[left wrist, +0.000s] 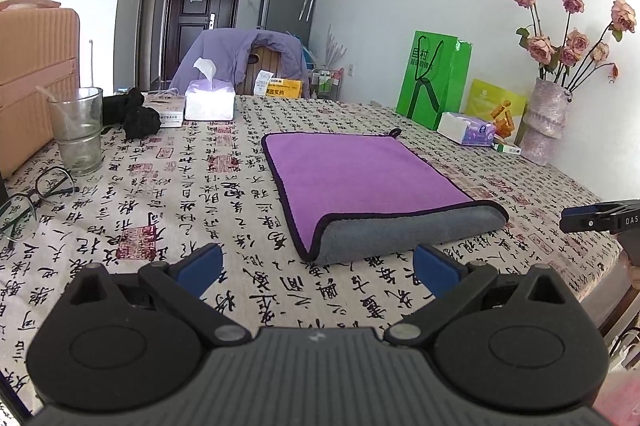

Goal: Fold towel

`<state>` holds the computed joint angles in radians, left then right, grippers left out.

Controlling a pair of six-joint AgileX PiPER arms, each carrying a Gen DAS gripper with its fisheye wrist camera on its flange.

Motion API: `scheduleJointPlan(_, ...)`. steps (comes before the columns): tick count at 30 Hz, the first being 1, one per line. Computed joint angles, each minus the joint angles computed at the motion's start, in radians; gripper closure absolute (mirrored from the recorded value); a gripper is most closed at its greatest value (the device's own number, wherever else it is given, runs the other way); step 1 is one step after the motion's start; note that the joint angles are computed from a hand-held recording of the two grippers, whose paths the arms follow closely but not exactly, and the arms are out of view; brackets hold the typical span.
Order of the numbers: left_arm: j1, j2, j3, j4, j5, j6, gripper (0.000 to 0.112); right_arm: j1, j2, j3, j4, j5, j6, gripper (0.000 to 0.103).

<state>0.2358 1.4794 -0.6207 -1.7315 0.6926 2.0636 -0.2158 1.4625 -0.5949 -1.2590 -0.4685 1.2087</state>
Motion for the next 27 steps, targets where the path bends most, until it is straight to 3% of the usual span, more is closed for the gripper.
scheduleJointPlan(27, -0.145, 0.218, -0.268, 0.1, -0.108, -0.196, 0.009, 0.034, 0.23, -0.275, -0.233, 0.046, 0.263, 0.0)
